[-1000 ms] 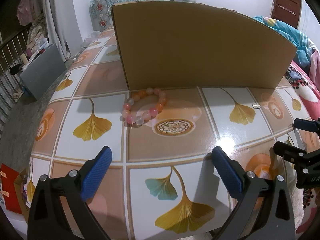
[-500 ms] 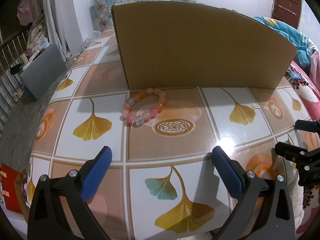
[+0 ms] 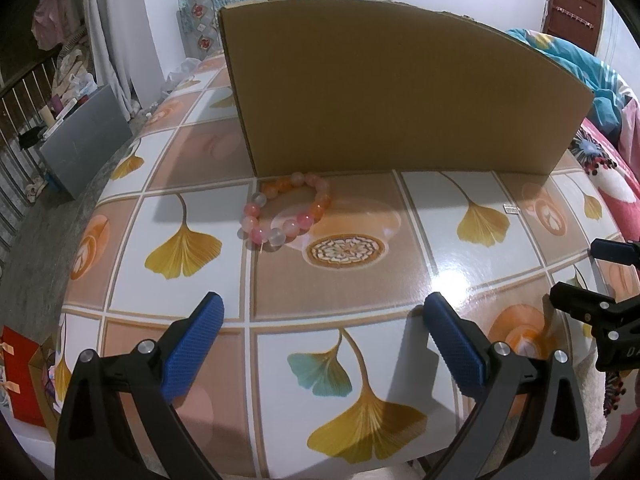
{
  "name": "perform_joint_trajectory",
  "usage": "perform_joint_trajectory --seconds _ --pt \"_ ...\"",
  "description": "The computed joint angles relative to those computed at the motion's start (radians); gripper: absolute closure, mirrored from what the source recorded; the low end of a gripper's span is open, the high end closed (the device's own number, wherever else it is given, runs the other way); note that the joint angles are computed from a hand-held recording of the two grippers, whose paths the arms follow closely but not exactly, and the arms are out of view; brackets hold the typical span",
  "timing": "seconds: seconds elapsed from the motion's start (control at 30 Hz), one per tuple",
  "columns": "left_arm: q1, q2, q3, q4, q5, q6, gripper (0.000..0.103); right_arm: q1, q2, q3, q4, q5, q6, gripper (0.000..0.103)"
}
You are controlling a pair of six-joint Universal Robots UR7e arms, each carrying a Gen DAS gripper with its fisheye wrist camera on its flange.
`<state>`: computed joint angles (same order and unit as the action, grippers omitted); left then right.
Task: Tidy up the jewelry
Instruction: 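Move both grippers back to the pink bead bracelet beside the box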
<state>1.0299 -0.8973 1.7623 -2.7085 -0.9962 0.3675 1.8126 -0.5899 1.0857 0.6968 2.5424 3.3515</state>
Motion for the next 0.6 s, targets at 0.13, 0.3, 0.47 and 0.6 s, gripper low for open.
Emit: perform_joint_trajectory --seconds 0.13,0.3,0.47,0.6 --pt "-0.001 0.000 -0.004 0.014 0.002 -0.005 0.005 -0.001 -0.002 0.003 -0.007 0.000 -0.006 0.008" --pt "0.008 -0.005 -0.012 0.030 -0.028 0.038 0.005 0.000 -0.006 0.013 -0.017 0.004 -0.002 0.008" --pt "0.036 -0.024 -0.028 0.056 -0.143 0.090 0.005 0.006 -0.028 0.069 -0.118 0.018 -0.049 0.008" --pt "0.053 -0.034 -0.040 0.007 -0.242 0.159 0.006 0.010 -0.044 0.110 -0.178 0.023 -0.076 0.008"
